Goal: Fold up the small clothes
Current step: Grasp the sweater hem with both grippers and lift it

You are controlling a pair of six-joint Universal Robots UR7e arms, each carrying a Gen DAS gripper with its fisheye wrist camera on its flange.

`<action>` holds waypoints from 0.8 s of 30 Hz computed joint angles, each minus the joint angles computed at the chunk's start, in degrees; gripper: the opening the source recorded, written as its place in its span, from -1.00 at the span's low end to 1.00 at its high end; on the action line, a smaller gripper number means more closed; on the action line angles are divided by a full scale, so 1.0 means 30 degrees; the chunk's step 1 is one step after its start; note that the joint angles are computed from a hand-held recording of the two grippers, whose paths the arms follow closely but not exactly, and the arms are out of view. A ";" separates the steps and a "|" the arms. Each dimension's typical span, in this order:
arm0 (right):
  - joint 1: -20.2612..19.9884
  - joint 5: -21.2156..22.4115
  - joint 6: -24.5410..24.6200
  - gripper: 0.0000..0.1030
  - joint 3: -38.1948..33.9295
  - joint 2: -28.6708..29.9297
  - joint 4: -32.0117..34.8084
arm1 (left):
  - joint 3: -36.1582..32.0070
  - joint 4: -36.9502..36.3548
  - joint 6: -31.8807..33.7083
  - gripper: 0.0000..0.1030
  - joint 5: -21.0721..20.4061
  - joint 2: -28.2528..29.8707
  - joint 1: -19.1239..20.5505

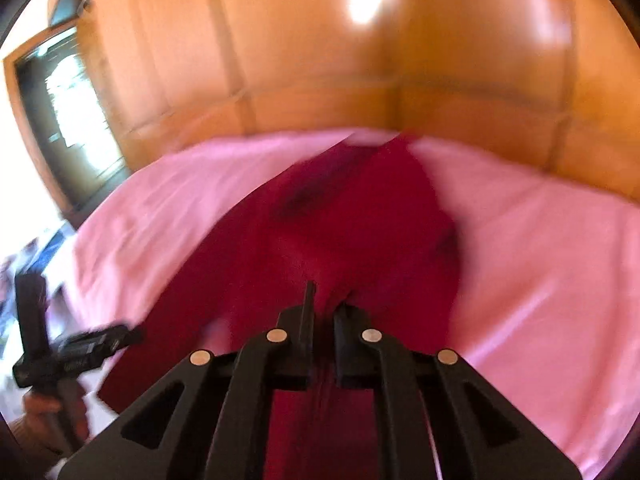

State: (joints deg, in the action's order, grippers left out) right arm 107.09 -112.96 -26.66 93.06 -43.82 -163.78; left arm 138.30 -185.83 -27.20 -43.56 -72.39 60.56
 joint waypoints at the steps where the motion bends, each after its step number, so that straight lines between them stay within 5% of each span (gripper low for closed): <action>1: -0.0214 -0.0888 -0.0257 -0.88 -0.0432 -0.0059 -0.0852 | -0.0162 0.0301 0.0082 0.27 -0.0315 0.0165 0.0156; 3: -0.0784 -0.2346 -0.0343 -0.88 -0.1604 0.0057 -0.1886 | -0.0333 0.0553 0.0092 0.27 -0.0740 0.0402 0.0382; 4: -0.1051 -0.2724 -0.0226 -0.88 -0.2100 0.0138 -0.2045 | -0.0451 0.0649 0.0166 0.09 -0.0851 0.0553 0.0483; 5: -0.1411 -0.3227 -0.0055 -0.88 -0.2806 0.0313 -0.2164 | -0.0530 0.0779 0.0238 -0.35 -0.0818 0.0667 0.0517; 7: -0.2171 -0.4477 0.0491 -0.88 -0.4587 0.0965 -0.2091 | -0.0855 0.1590 0.0305 -0.90 -0.1312 0.0647 0.0859; 9: -0.2760 -0.5473 0.0948 -0.88 -0.6252 0.1710 -0.1550 | -0.0857 0.1496 0.0339 -0.92 -0.1358 0.0364 0.0957; 14: -0.3938 -0.7434 0.0594 -0.88 -0.9841 0.3605 0.0403 | -0.1886 0.2343 0.1354 -0.92 0.1126 -0.1122 0.1144; 16: -0.4188 -0.7180 0.0773 -0.58 -1.0478 0.3922 0.1390 | -0.2993 0.2428 0.2510 -0.92 0.2476 -0.1595 0.1650; 18: -0.4282 -0.7513 0.0477 0.40 -1.0950 0.4286 0.0947 | -0.4295 0.2306 0.3670 -0.92 0.3745 -0.1619 0.2212; 22: -0.4192 -0.7418 0.0442 0.68 -0.9534 0.3396 -0.0241 | -0.8075 0.2589 0.5361 -0.84 0.5250 -0.1138 0.3850; 24: -0.4120 -0.6252 0.1524 0.70 -0.7769 0.1935 0.0431 | -0.9225 0.2455 0.5487 -0.28 0.6234 -0.0647 0.4028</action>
